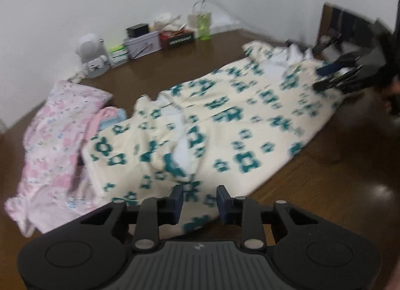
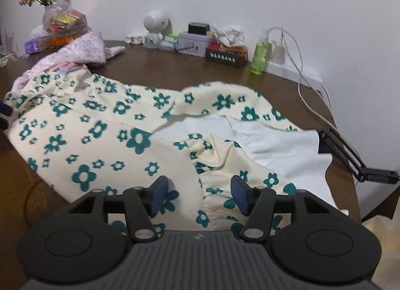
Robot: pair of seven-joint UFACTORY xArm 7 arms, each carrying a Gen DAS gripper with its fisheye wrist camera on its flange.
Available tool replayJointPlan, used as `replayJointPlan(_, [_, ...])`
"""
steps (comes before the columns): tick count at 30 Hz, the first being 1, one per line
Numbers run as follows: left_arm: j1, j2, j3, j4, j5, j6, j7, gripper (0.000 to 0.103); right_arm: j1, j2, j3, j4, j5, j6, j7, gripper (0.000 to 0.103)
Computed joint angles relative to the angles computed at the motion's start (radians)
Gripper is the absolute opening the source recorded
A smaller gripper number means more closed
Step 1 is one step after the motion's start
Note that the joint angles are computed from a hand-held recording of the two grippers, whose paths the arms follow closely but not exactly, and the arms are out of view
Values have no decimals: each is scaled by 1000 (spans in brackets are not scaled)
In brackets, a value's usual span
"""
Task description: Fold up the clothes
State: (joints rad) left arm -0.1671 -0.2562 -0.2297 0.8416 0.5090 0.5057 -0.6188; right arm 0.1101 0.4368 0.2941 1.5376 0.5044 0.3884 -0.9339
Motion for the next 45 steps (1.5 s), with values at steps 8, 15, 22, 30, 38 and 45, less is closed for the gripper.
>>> replayJointPlan(8, [76,113,28,83,123,-102,-189,27,-5,18,3,8,15,4,47,57])
replayJointPlan(15, [92,120,87,94,127,-142,-365,29,-6,20,5,9,14,2,54,57])
replayJointPlan(22, [89,-19,31,-23,113,-185,-246,74,-65,-20,77,-15,153,6,-43,61])
replayJointPlan(30, [37,29,15,-5,4,-67,-111,27,65,-18,-8,-4,77,17,-30,55])
replayJointPlan(38, [46,23,18,-32,4,-96,-147,33,53,-3,-10,-4,4,33,68,53])
replayJointPlan(45, [146,-71,-155,-15,362,-13,-563,103,-49,-60,62,41,236,134,-55,102])
